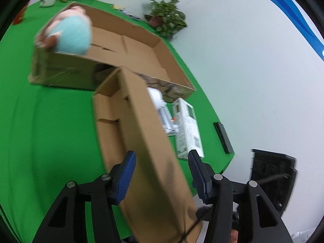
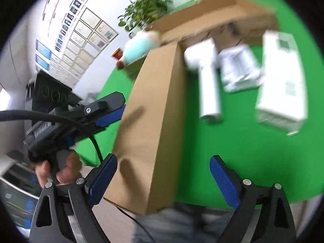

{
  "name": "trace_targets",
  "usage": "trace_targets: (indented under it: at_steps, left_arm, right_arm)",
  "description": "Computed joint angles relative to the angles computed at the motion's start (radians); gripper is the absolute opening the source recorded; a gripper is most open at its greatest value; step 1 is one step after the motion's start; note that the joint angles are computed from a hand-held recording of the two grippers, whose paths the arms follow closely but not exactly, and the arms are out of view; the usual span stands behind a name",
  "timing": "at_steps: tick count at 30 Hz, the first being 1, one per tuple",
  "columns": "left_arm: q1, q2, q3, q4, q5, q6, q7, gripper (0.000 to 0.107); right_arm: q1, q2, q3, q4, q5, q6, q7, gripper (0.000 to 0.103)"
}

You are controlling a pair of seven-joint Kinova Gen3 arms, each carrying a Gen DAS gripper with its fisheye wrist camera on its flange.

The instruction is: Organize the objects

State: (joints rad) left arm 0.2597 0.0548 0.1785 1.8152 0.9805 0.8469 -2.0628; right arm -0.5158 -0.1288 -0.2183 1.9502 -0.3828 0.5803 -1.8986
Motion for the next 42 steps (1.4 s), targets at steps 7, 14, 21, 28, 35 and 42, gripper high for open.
trace_targets:
  at_steps: [7, 14, 21, 28, 35, 42]
  left_arm:
    - [0.079, 0.071, 0.065, -0.123, -0.099, -0.014, 0.056, 0.046]
    - [0.139, 0.009, 0.075, -0.114, -0.247, -0.113, 0.161, 0.047]
    - [0.116, -0.089, 0.026, 0.006, -0.409, -0.176, 0.374, 0.047]
    - [0.09, -0.044, 0.007, 0.026, -0.383, -0.131, 0.357, 0.047]
    - [0.136, 0.002, 0.031, 0.033, -0.463, -0.179, 0.446, 0.032]
    - [0.176, -0.045, 0.068, 0.056, -0.647, -0.252, 0.634, 0.018]
  right_arm:
    - [0.211, -0.047, -0.324, -0.062, 0.285, 0.076, -0.183, 0.093]
    - [0.39, -0.038, -0.554, -0.056, 0.541, 0.12, -0.396, 0.057]
    - [0.208, 0.019, -0.345, -0.033, 0.444, 0.049, -0.346, 0.034]
    - [0.177, 0.12, -0.424, -0.146, 0.665, 0.178, -0.515, 0.035]
    - [-0.092, 0.183, -0.145, -0.202, 0.667, 0.197, -0.508, 0.019]
    - [-0.245, 0.189, -0.08, -0.222, 0.839, 0.278, -0.659, 0.009]
